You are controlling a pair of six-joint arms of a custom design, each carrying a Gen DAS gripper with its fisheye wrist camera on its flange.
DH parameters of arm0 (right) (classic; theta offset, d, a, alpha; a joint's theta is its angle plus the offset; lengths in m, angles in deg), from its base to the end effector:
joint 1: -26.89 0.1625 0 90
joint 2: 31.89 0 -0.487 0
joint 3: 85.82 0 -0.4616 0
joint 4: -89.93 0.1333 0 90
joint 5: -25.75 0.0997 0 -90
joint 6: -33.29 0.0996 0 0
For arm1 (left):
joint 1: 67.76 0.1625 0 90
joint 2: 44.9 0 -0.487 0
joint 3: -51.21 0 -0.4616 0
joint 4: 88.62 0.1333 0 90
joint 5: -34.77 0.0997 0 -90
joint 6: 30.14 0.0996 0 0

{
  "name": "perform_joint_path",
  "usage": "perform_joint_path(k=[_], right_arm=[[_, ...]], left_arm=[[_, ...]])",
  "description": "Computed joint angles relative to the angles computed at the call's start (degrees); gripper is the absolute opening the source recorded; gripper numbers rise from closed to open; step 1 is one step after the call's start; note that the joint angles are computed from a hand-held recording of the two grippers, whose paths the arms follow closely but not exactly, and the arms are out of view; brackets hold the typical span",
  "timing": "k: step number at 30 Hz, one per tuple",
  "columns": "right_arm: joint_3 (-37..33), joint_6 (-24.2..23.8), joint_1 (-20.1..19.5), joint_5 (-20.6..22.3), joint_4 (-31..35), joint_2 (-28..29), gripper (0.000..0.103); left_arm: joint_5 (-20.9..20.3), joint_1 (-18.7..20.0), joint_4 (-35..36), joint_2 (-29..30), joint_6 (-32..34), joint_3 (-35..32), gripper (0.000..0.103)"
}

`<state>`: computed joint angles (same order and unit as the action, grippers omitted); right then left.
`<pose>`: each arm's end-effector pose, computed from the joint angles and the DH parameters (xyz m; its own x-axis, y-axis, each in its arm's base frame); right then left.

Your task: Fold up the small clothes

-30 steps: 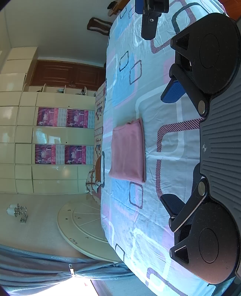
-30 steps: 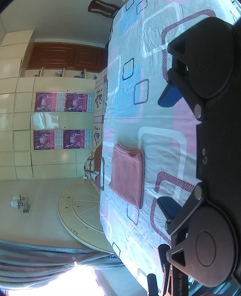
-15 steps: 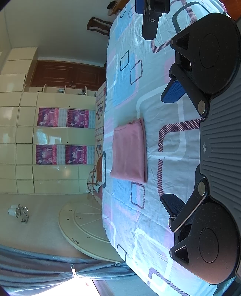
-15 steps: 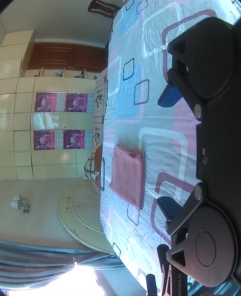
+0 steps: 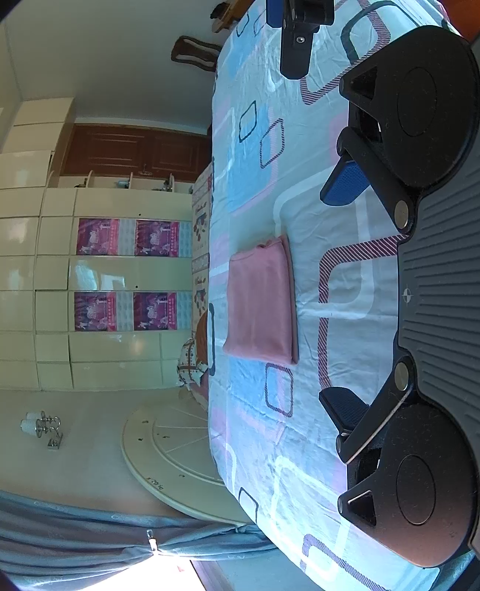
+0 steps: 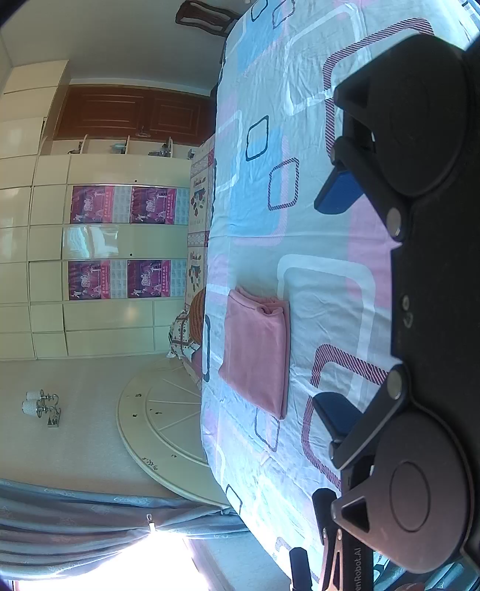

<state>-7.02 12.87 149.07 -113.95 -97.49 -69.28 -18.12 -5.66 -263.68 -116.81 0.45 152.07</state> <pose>0.4971 -0.6824 0.1996 -0.7248 0.0137 0.6889 -0.5875 0.5100 -0.6283 -0.1457 -0.6885 0.4405 -0.6757 0.1910 -0.7120 0.7025 0.4596 -0.5434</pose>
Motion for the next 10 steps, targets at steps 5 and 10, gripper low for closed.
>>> perform_joint_path(k=[5, 10], right_arm=[[0.0, 0.1, 0.0, 0.0, 0.2, 0.0, 0.103], [0.0, 0.2, -0.3, 0.3, 1.0, -0.2, 0.103]], left_arm=[[0.3, -0.1, 0.1, 0.1, 0.1, -0.1, 0.103], [0.3, 0.0, 1.2, 0.2, -0.6, -0.5, 0.103]])
